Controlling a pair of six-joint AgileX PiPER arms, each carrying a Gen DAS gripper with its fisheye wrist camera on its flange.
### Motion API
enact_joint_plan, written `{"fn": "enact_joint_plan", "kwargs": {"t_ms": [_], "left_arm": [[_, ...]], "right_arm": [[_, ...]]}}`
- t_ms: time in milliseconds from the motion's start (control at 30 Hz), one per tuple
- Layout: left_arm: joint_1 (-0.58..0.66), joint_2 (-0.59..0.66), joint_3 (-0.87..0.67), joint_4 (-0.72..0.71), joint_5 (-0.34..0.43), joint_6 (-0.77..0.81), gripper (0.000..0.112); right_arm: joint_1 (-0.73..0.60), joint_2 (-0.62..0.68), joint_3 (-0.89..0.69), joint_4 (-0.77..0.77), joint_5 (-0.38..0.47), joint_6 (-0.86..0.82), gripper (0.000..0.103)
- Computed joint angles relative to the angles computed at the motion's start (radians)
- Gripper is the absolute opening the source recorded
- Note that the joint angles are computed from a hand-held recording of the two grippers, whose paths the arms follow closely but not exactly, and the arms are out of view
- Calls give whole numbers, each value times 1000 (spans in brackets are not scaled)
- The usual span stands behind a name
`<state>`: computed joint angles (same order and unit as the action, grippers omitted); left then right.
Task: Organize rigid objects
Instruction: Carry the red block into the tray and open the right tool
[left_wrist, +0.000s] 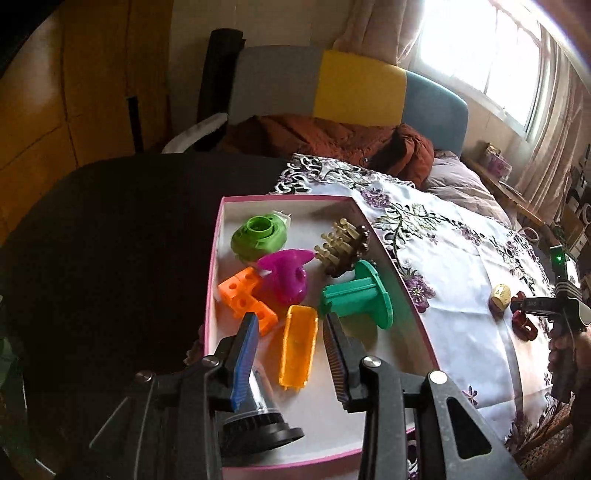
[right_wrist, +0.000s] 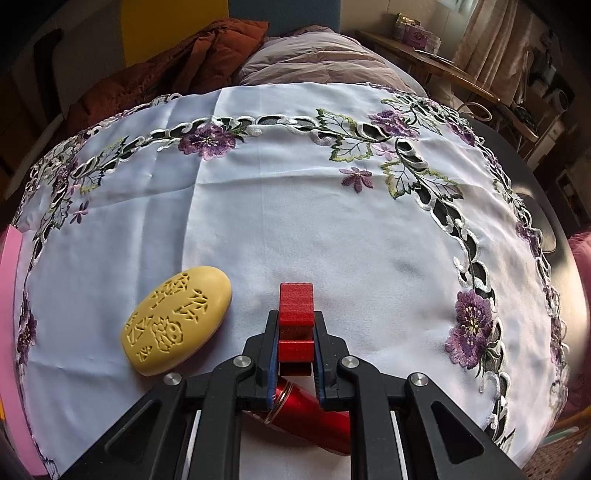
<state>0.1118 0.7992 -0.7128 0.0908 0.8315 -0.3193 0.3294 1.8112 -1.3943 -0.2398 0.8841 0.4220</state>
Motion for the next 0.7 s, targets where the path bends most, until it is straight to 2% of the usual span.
{"fn": "enact_joint_plan", "kwargs": {"t_ms": [367, 567, 700], "left_arm": [[190, -60, 31, -129, 32, 183, 36], [344, -72, 38, -230, 46, 328, 36], [439, -76, 43, -296, 65, 425, 36]], "right_arm": [[2, -8, 3, -4, -8, 5, 15], [-7, -62, 40, -3, -86, 29, 15], [7, -72, 44, 8, -107, 9, 15]]}}
